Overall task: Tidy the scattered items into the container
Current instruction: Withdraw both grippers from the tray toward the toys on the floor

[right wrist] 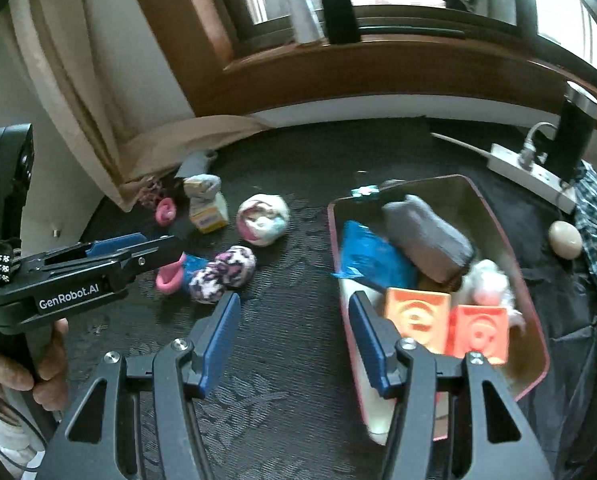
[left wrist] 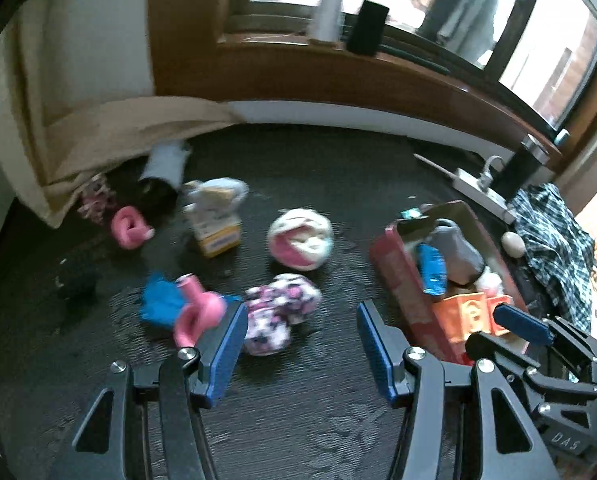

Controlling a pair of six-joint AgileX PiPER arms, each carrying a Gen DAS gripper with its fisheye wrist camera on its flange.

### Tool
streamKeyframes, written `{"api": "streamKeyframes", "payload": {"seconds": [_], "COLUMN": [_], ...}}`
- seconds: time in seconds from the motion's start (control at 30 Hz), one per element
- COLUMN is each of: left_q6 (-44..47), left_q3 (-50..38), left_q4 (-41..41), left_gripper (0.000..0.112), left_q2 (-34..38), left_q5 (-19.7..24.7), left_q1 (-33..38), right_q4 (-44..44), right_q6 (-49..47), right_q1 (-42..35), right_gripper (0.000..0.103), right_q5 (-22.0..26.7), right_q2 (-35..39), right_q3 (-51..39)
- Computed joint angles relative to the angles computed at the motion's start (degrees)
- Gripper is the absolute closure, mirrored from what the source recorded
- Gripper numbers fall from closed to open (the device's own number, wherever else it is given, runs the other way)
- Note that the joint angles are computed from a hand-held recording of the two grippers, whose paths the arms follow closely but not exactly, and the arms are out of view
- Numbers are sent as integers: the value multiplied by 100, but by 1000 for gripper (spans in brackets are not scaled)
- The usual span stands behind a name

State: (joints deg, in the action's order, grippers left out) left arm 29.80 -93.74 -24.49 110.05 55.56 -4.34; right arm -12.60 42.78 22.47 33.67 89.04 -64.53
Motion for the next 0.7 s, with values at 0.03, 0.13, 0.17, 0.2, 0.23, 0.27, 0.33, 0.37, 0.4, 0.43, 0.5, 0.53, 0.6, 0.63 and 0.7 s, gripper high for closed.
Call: {"api": "streamKeyframes", "payload": {"seconds": [0.03, 0.13, 0.17, 0.2, 0.23, 0.27, 0.33, 0.37, 0.4, 0.43, 0.5, 0.53, 0.6, 0.63, 0.7], "left_q6": [64, 228, 260, 287, 312, 350, 421, 452, 477, 499, 501, 500, 488, 476, 476], "left_q3": [-19, -115, -173, -234, -299, -378, -554, -651, -738, -828, -1083, -1207, -1484, -1639, -1922], "left_q4": [-38, -55, -40, -39, -37, -42, -47, -47, -49, -51, -30, -23, -19, -19, -58], "left_gripper": [54, 54, 54, 54, 54, 54, 54, 54, 54, 54, 54, 54, 54, 54, 54], "left_q2": [30, 147, 202, 255, 310, 377, 521, 598, 676, 755, 964, 1070, 1291, 1409, 1623], "left_q5": [38, 117, 147, 182, 219, 261, 352, 400, 441, 482, 606, 661, 801, 885, 1058], "left_q1": [131, 448, 544, 633, 721, 813, 995, 1084, 1152, 1218, 1343, 1396, 1478, 1512, 1553], "right_q4": [-13, -33, -33, -34, -37, -37, -30, -29, -28, -30, -21, -12, -3, -5, -37], "right_q6": [34, 129, 154, 183, 213, 240, 285, 308, 331, 359, 412, 435, 484, 507, 575], "right_q1": [60, 235, 281, 326, 370, 413, 495, 533, 570, 605, 657, 680, 714, 728, 760], "right_gripper": [43, 43, 43, 43, 43, 43, 43, 43, 43, 43, 43, 43, 43, 43, 43], "right_q5": [15, 72, 93, 113, 134, 156, 206, 236, 269, 308, 399, 448, 542, 591, 709], "right_q2": [100, 429, 530, 632, 734, 835, 1041, 1140, 1238, 1336, 1527, 1622, 1786, 1855, 1998], "right_q3": [-102, -439, -545, -649, -753, -859, -1080, -1189, -1299, -1408, -1616, -1722, -1912, -1998, -2191]}}
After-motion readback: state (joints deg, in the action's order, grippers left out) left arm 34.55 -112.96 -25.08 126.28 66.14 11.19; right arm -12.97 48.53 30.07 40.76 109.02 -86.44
